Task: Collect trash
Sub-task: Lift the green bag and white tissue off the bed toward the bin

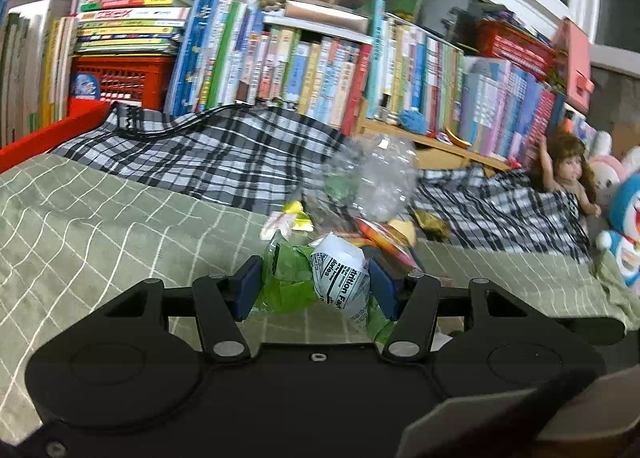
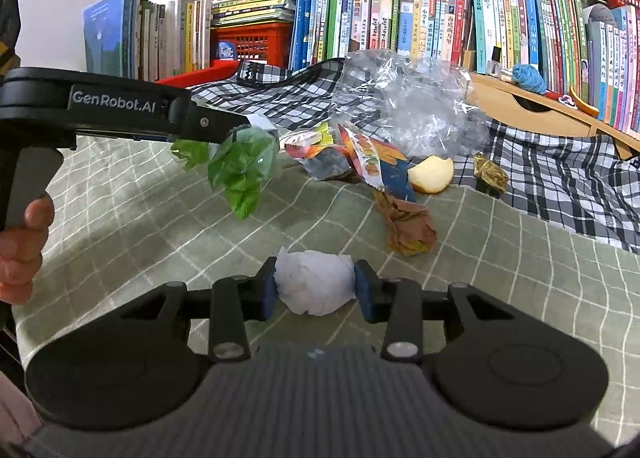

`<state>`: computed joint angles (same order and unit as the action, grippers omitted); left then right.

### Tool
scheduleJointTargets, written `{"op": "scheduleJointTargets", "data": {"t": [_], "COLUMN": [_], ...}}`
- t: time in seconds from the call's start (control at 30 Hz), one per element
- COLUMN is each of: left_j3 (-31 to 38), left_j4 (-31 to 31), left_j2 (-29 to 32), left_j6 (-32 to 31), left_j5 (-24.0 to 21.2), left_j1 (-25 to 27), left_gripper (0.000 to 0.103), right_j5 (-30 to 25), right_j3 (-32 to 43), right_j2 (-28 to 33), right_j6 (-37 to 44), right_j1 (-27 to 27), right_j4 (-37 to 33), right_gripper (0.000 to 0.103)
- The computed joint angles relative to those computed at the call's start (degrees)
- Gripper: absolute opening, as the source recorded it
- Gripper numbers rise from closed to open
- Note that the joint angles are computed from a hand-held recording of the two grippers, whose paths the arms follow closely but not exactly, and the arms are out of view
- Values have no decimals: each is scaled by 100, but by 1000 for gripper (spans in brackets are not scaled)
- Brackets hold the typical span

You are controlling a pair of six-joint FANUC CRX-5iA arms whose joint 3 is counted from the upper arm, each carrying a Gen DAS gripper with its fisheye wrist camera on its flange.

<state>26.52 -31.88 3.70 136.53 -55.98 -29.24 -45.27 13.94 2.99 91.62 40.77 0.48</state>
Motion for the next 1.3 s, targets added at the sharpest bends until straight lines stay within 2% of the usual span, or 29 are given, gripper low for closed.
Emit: {"op": "scheduleJointTargets", "data": {"t": [0.2, 0.37, 0.47, 0.53, 0.63, 0.97, 1.3], "left_j3": [-6, 93, 26, 19, 48, 134, 106], "left_j4": [-171, -545, -613, -728, -890, -1363, -1628], "left_j2": [-159, -262, -409, -480, -548, -701, -776], "left_j6": [54, 265, 390, 469, 541, 704, 876], "left_j5": [-145, -612, -725, -850, -1039, -1570, -1960], "left_j1": [-273, -600, -722, -854, -1062, -1885, -2523], "left_gripper": [55, 55, 55, 55, 55, 55, 55], "right_j5": [-35, -12, 22, 80, 117, 15, -100], "right_j3": [-194, -409, -579, -721, -942, -1444, -1868], "right_j2": [-284, -549, -770, -905, -1129, -1797, -2346], "right_j6": [-51, -119, -179, -312, -529, -946, -1264], "right_j1": [4, 124, 217, 297, 411, 596, 817], "right_j4": [-109, 143, 288, 485, 768, 1036, 1348], "right_gripper": [47, 49, 50, 58, 58, 48, 47]}}
